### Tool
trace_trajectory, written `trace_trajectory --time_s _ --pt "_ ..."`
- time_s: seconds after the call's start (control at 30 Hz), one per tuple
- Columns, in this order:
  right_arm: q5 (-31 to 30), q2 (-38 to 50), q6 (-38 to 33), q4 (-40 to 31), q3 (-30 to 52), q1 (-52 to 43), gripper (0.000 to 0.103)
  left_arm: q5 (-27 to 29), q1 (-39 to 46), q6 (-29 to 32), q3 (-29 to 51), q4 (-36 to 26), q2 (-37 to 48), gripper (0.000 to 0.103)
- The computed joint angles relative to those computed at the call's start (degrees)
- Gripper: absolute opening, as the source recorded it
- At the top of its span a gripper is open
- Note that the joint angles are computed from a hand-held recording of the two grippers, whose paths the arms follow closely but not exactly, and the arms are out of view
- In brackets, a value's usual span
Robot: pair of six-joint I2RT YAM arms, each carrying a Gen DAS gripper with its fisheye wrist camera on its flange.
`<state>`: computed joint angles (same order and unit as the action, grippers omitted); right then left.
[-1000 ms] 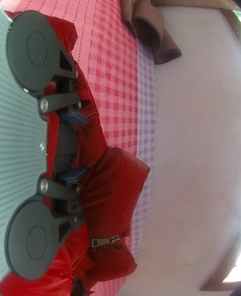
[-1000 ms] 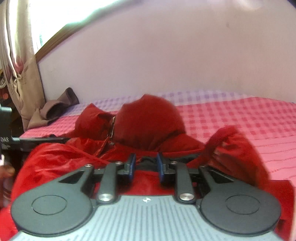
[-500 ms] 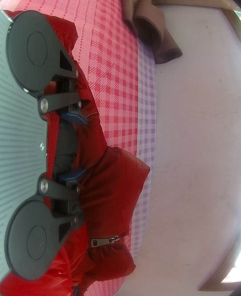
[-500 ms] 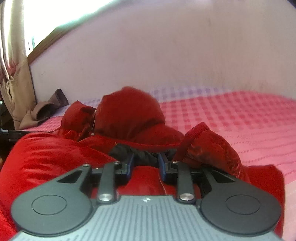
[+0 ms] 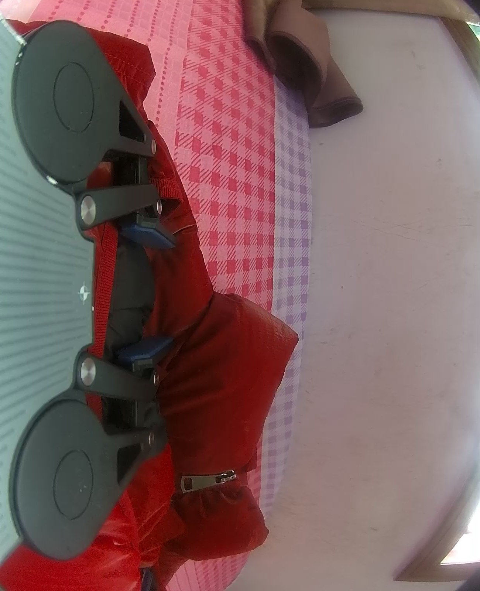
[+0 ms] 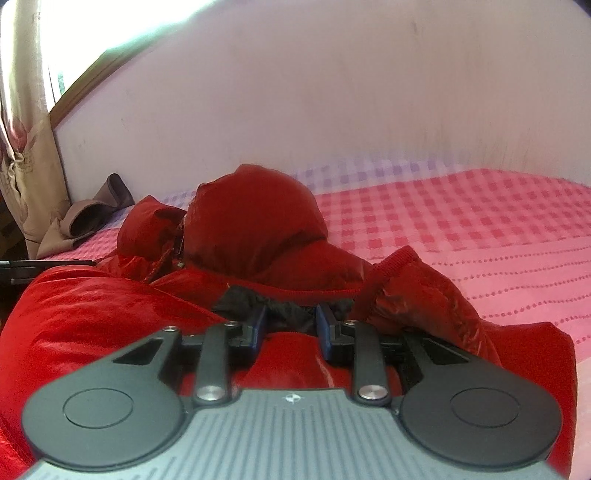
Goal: Fold large clothes
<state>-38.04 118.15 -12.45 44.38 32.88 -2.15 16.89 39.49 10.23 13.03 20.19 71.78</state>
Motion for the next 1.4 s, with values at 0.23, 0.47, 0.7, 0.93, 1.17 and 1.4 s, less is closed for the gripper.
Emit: trace_trajectory --time_s 0.23,0.47,0.7,0.93,1.17,1.4 --pt "0.29 -0.54 -0.55 0.97 -0.89 -0.21 0.028 -0.7 -0.45 -0.25 0.08 0.33 0.27 0.055" --pt "-0.43 -0.82 -0.36 1.41 -1.27 -0.69 0.029 -0.79 -0.48 -0.06 -0.2 0.12 -0.28 0.056" --pt "0.28 -1.12 -0.41 3.23 -2.22 -0.51 0.029 -0.7 -0.39 0.03 -0.26 0.12 -0.37 0.056" --pt "-2.46 -0.95 -0.05 1.72 -1.39 -1.94 0.029 -0.66 -0.54 -0.09 -0.24 0.32 -0.16 0.056" --pt "1.24 -1.91 -1.71 0.82 -1.65 0.1 0.029 -0.73 -0.62 -0.15 -0.29 0.01 -0.47 0.056" --pt "10.17 -2.51 -5.5 3.71 -3.59 4.8 0.03 -1.42 -0.83 0.89 0.53 -1.87 -0.54 0.057"
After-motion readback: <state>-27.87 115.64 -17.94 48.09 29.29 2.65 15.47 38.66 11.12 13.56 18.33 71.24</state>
